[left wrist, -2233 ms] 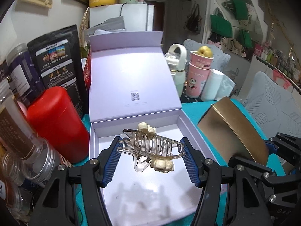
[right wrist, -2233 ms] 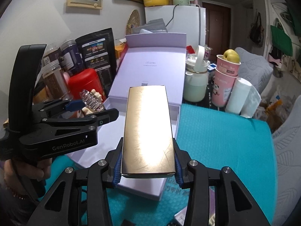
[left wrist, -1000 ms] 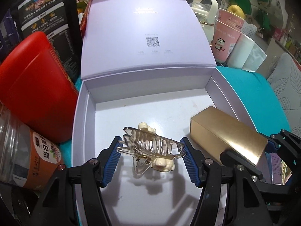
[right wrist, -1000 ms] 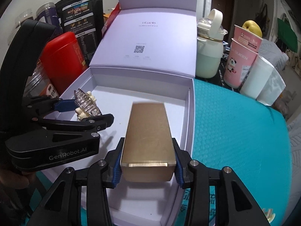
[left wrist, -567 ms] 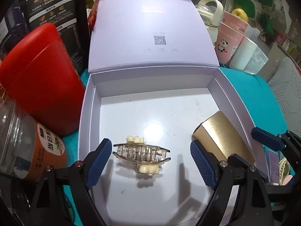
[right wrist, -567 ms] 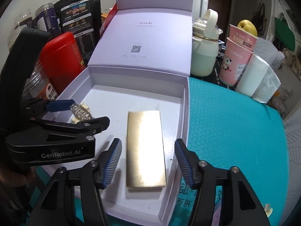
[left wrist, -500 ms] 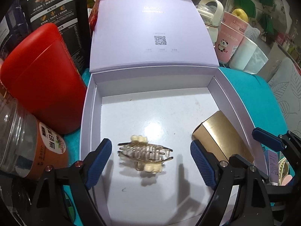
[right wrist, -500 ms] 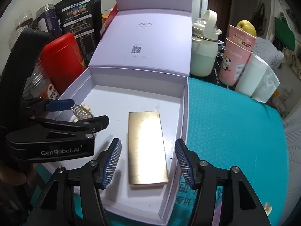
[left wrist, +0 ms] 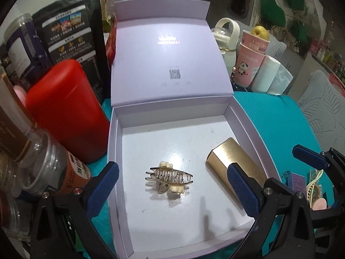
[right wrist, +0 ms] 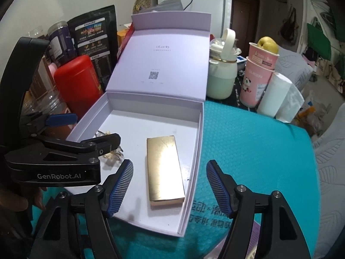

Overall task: Organize rigid objects
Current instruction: 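Open both grippers and withdraw them from the gift box toward the remaining items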

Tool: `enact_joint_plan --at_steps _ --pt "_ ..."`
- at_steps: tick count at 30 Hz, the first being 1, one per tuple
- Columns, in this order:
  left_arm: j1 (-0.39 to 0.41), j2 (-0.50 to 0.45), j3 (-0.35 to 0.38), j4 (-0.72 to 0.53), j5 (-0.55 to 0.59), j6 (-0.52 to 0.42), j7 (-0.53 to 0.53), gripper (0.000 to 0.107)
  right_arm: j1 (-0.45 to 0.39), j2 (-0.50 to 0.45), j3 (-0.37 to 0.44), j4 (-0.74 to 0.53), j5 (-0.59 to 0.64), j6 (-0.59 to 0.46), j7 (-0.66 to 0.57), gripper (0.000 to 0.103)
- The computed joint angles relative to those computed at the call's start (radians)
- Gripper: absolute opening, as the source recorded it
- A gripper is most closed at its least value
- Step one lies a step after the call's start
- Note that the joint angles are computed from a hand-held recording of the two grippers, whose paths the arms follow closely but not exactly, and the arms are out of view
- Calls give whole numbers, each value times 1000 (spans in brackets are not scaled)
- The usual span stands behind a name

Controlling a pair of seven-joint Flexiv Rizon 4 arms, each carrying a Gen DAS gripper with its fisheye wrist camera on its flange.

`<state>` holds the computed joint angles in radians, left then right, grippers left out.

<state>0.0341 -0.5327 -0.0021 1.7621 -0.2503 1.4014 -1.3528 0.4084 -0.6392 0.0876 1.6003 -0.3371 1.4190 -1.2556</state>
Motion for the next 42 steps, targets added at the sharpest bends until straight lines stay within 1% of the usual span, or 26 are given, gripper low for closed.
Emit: enact_joint_plan --at_steps 7,8,9,11,13,15,18,21,24,27,28,31,34,36,37,39,42 --pt "9 53 -16 56 -10 42 8 102 32 57 -53 71 -22 65 48 75" --pt "9 62 -17 66 -9 52 9 102 40 67 -65 85 -28 78 57 77" --pt "13 70 -24 79 -13 65 14 102 50 76 -80 99 -36 89 69 79" --pt "36 92 -60 112 -35 95 33 102 68 92 -109 124 -51 113 92 79" --pt "45 113 -78 140 -48 121 47 102 84 110 -132 152 -64 139 111 79" --pt "46 131 -83 162 -54 142 55 102 95 129 -150 179 -72 162 128 83" --pt "53 155 -100 194 -64 171 69 102 125 160 -194 228 -86 199 153 84" --pt "72 181 -131 230 -85 187 87 102 166 189 -251 277 -95 234 178 87" --pt "81 205 -150 268 -100 207 98 102 198 216 -292 320 -92 255 194 87" --pt "108 224 -194 305 -123 228 119 102 246 244 -349 370 -83 281 202 87" --pt "116 231 -208 318 -129 233 126 102 274 255 -382 391 -77 291 207 87" --pt "145 250 -257 353 -151 250 148 102 333 278 -446 433 -51 310 203 87" --pt "189 268 -322 390 -172 268 174 102 396 301 -508 475 -14 325 188 87" --pt "185 275 -324 404 -170 273 175 102 456 315 -568 506 18 335 177 87" --pt "194 280 -338 414 -172 278 180 102 493 322 -605 522 35 339 171 87" --pt "243 288 -402 438 -183 289 197 102 546 332 -654 546 67 344 154 87" --pt "291 299 -464 464 -188 298 203 102 617 343 -721 577 115 348 128 87"
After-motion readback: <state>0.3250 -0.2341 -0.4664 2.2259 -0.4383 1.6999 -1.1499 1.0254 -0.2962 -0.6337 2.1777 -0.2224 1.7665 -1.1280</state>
